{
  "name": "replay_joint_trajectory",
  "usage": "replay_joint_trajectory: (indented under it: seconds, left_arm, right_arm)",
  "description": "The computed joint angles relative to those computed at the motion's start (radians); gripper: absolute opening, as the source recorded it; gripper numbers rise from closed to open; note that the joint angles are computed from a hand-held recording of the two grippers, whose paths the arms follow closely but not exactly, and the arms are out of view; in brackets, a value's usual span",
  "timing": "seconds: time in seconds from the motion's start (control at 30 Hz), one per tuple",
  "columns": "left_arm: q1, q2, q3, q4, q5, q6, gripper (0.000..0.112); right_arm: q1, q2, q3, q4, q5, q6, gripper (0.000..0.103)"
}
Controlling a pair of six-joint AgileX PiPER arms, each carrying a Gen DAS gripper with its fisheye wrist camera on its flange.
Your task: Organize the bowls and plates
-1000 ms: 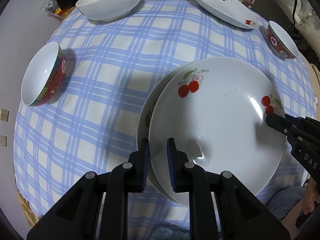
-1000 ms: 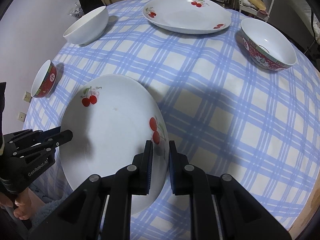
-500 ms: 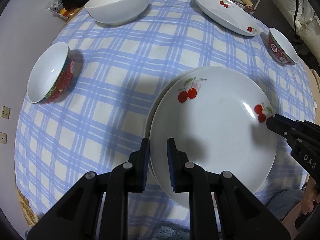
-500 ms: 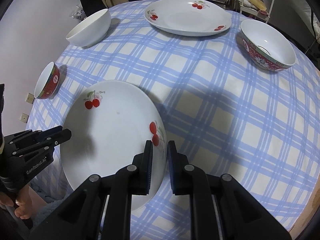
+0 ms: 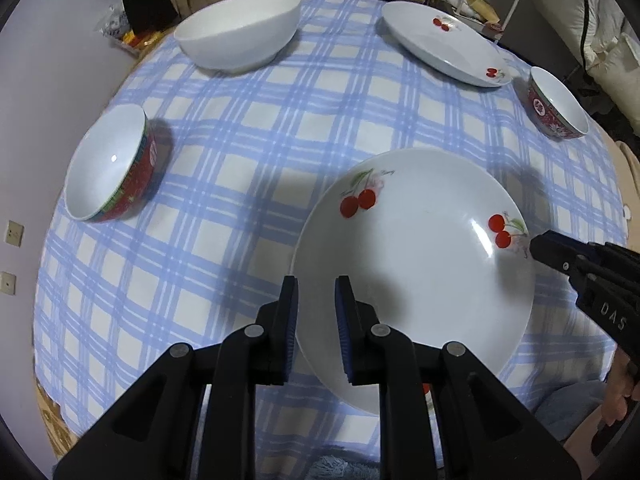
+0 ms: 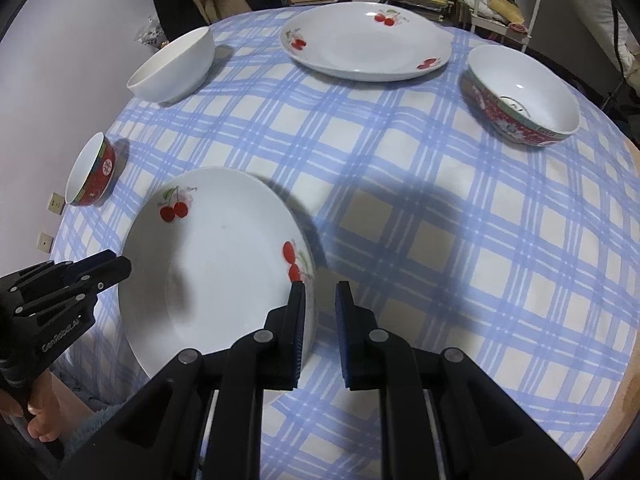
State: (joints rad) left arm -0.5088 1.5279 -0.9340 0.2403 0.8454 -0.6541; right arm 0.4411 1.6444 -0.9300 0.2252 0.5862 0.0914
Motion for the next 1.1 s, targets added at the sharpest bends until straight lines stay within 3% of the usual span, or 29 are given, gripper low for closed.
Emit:
replay_joint_trajectory:
  seconds: [0.23, 0.37, 0.47, 0.53, 0.63, 0.8, 1.0, 1.1]
  left_arm:
    - [-0.037, -0.007, -0.022, 0.060, 0.035, -0.040, 0.022]
    - [-0.023, -0.011, -0.050, 0.047, 0.039, -0.020, 0.025]
    - [-0.025, -0.016, -0.072, 0.053, 0.047, -0.017, 0.034]
    - [-0.039, -0.014, -0.091, 0.082, 0.059, -0.030, 0.039]
    - [-0.039, -0.011, -0.133, 0.090, 0.080, -0.017, 0.053]
    - [-0.035, 0.036, -0.250, 0.153, 0.146, -0.001, 0.075]
    - [0.029, 0.138, -0.426, 0.145, 0.195, 0.068, 0.082]
    - [0.060, 0.206, -0.518, 0.135, 0.213, 0.099, 0.082]
  right_arm:
    - [-0.029, -0.035, 0.014, -0.023, 0.000, 0.045, 0.016]
    - [-0.018, -0.094, 0.021, -0.129, -0.016, 0.160, 0.019]
    - [-0.017, -0.148, 0.014, -0.193, -0.024, 0.223, 0.032]
    - [-0.029, -0.169, 0.002, -0.204, -0.021, 0.227, 0.035]
    - [-0.067, -0.173, -0.043, -0.185, 0.013, 0.201, 0.038]
    - [-0.144, -0.163, -0.132, -0.182, 0.056, 0.152, 0.058]
    - [-0.258, -0.067, -0.314, -0.042, 0.137, -0.018, 0.087]
    - [-0.284, 0.001, -0.418, -0.024, 0.172, -0.050, 0.094]
